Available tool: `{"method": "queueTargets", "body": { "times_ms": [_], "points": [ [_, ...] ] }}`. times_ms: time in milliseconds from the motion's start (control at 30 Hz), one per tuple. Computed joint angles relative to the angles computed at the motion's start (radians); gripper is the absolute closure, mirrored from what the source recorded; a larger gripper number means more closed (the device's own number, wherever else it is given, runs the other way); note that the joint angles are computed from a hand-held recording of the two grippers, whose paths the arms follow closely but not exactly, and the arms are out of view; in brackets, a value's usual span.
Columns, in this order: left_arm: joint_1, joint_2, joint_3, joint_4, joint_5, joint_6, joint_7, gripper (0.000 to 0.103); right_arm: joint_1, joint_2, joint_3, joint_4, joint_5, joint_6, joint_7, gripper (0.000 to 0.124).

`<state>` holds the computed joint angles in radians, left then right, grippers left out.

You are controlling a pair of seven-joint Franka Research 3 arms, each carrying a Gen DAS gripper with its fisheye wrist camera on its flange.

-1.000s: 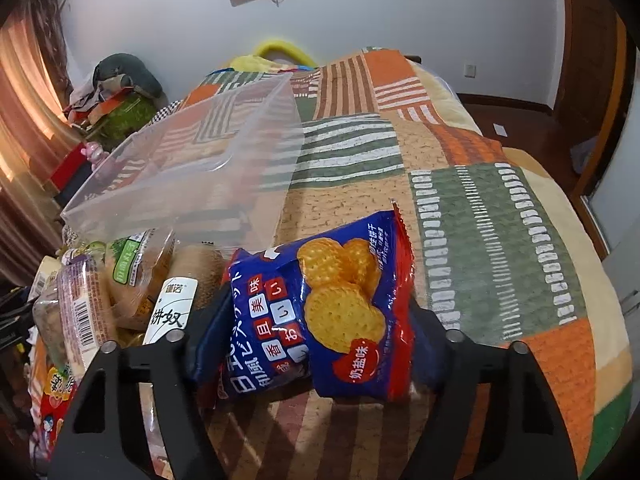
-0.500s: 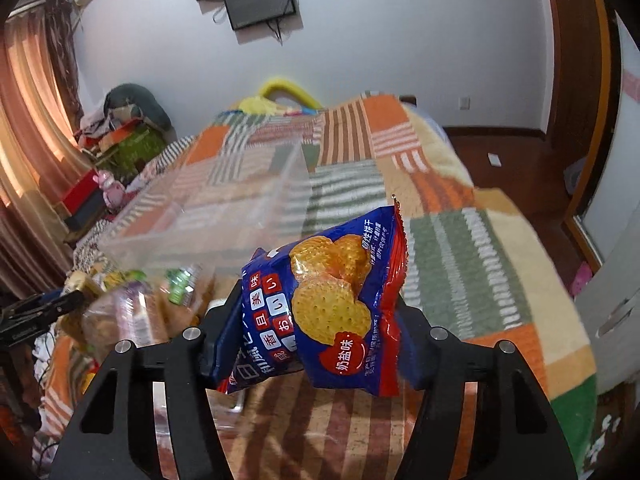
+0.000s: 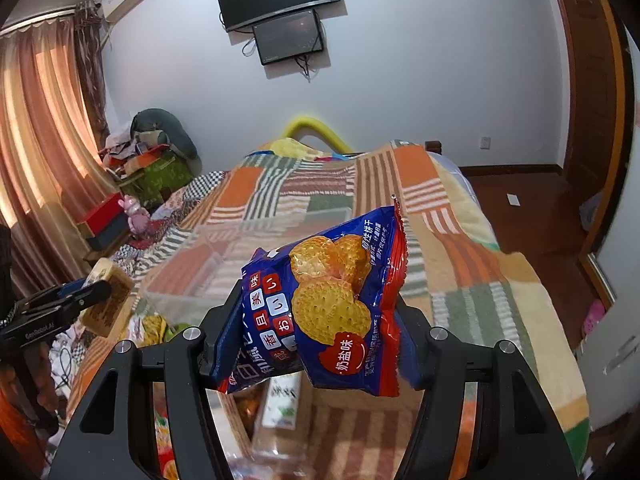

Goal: Organize snacks
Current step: 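Lower bread pack into clear box with left tool while right tool drops cookie bag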

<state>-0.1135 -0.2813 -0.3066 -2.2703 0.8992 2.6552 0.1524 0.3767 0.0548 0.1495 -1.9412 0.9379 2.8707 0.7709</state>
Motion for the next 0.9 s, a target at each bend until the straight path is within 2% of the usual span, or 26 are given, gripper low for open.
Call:
{"method": "queueTargets", "body": {
  "times_ms": [233, 400, 900],
  "points": [
    [0.01, 0.1, 0.033, 0.095, -0.002, 0.043, 0.034, 0.049, 0.007, 0.063, 0.019, 0.073, -0.029, 0.0, 0.032, 0.064],
    [0.003, 0.169, 0.059, 0.159, -0.015, 0.036, 0.067, 0.049, 0.004, 0.114, 0.028, 0.128, -0.09, -0.005, 0.083, 0.064],
    [-0.045, 0.35, 0.127, 0.293, -0.166, 0.01, 0.264, 0.049, 0.024, 0.24, 0.016, 0.256, -0.411, -0.096, 0.307, 0.064]
  ]
}}
